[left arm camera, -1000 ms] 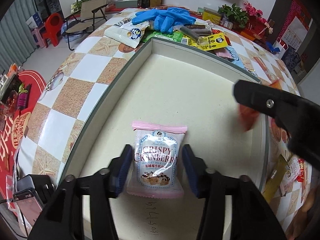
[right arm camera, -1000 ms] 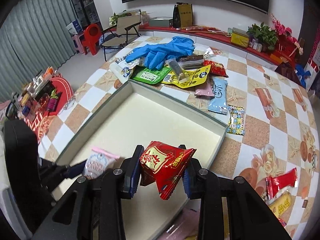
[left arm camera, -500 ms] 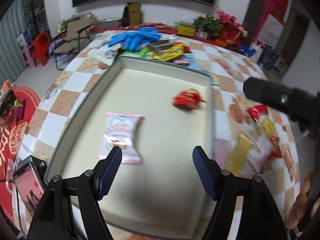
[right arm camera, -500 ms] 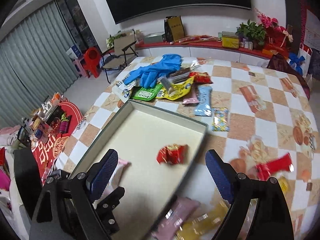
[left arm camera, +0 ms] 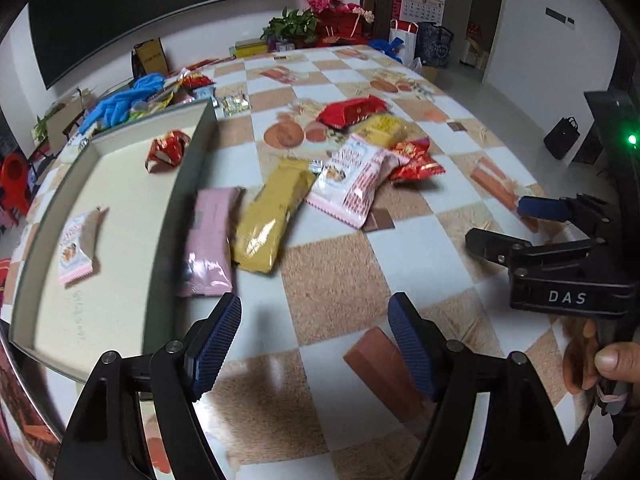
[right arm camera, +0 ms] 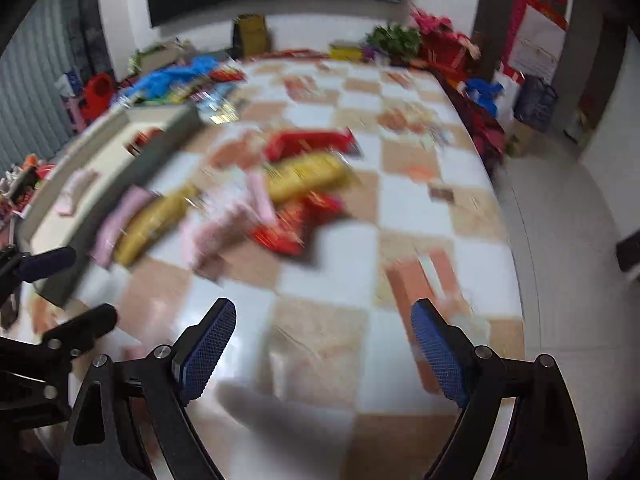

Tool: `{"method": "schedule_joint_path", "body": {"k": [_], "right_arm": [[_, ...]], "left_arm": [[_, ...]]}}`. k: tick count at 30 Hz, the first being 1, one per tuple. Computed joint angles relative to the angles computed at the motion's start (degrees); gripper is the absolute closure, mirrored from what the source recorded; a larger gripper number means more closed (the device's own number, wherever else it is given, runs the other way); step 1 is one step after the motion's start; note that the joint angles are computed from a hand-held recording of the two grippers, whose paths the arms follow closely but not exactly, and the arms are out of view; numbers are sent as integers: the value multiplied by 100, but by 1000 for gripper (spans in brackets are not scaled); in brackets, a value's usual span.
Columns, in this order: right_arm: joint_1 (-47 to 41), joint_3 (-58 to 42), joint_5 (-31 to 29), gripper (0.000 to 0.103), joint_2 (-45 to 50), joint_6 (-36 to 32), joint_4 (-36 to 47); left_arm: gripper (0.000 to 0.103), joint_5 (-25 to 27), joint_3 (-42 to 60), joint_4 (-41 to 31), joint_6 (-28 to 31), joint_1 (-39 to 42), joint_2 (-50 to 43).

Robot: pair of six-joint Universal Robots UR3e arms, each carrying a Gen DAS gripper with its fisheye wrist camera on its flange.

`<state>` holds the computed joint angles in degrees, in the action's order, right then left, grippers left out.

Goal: Organize snacks
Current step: 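Withdraw both grippers from the tray back toward the snacks, then grasp the gold snack bar with the left gripper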

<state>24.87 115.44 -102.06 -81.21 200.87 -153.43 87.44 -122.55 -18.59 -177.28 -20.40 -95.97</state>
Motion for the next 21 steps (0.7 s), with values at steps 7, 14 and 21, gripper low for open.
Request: {"method": "schedule_joint_path", "body": {"k": [7,14,21], "right_arm": [[38,453,-45,0,338,-126,-875],[3,529,-21,0,364,-160,-1030],[17,546,-26,0,356,-149,-1035]], "left_arm": [[23,28,-160,383,34,132,-302],[19,93,220,410,-50,94,-654],[19,24,1381,-118,-149,138,-1185]]}}
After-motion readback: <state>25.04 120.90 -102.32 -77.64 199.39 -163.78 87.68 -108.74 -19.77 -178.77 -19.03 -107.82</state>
